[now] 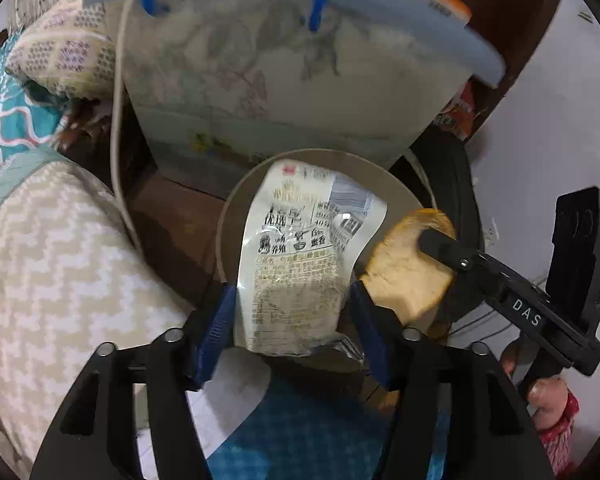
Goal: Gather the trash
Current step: 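Carry the wrapper and bread slice to the wastebasket and release both, then grasp the clear tea bottle with the left tool while the right tool grasps the yellow box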
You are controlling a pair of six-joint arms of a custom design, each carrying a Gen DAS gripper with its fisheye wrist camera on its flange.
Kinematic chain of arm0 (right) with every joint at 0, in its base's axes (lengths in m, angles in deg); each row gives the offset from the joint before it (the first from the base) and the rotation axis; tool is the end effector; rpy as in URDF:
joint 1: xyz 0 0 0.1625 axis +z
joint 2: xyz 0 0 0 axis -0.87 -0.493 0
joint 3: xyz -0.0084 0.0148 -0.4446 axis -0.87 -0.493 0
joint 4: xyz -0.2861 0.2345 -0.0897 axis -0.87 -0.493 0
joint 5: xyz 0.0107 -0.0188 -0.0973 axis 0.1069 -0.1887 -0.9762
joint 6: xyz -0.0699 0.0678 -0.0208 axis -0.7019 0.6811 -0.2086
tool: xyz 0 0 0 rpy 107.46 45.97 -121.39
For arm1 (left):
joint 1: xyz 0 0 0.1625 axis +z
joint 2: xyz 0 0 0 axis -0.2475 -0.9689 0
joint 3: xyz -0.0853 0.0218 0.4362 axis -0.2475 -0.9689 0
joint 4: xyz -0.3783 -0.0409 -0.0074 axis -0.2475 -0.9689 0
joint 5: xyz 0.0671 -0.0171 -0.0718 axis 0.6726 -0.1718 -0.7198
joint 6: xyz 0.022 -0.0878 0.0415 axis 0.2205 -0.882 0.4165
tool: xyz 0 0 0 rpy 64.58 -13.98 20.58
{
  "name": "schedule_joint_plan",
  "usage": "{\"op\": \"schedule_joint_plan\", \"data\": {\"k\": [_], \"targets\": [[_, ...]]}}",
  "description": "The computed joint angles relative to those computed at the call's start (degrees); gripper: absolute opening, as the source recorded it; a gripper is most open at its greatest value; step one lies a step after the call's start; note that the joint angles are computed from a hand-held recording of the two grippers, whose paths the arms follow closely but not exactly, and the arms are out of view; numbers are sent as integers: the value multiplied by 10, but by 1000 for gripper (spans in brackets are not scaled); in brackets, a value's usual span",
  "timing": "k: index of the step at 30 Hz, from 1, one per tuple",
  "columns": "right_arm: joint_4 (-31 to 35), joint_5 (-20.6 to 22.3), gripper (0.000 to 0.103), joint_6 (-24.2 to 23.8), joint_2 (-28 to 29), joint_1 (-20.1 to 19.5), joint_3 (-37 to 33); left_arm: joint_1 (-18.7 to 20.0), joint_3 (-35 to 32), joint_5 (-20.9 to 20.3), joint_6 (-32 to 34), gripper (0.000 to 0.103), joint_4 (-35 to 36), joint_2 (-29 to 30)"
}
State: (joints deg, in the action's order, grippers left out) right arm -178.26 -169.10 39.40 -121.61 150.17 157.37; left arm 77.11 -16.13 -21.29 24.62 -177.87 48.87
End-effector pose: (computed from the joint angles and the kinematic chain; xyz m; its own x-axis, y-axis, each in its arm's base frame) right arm 0.1207 -0.7381 0.1236 -0.9769 -0.0912 0.1934 -0.1933 0.7634 -0.6163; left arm -0.1992 -0.7932 0.1204 -0.7829 0.3336 -0.5252 0.4816 0.8593 -0.1720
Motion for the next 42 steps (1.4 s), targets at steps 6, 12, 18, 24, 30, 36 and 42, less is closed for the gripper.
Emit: {"op": "schedule_joint_plan", "data": {"k": [6, 12, 18, 24, 30, 36, 42], "targets": [[-62, 14, 82, 10, -2, 4, 7, -3, 17, -4, -30, 68, -27, -10], [-153, 38, 82, -7, -26, 25, 61, -20, 164, -10, -17, 68, -148, -102], [-92, 102, 82, 11, -37, 44, 75, -26, 353, 37, -20, 68, -234, -229], [15, 142, 80, 19, 11, 77, 37, -9, 481, 125, -71, 68, -246, -351], [162, 174, 79, 26, 97, 122, -65, 26, 551, 169, -179, 74, -208, -505], [312, 202, 71, 39, 192, 174, -196, 117, 493, 138, -253, 85, -206, -546], [383, 164, 71, -20, 266, 237, -272, 174, 415, 112, -235, 88, -212, -499]]}}
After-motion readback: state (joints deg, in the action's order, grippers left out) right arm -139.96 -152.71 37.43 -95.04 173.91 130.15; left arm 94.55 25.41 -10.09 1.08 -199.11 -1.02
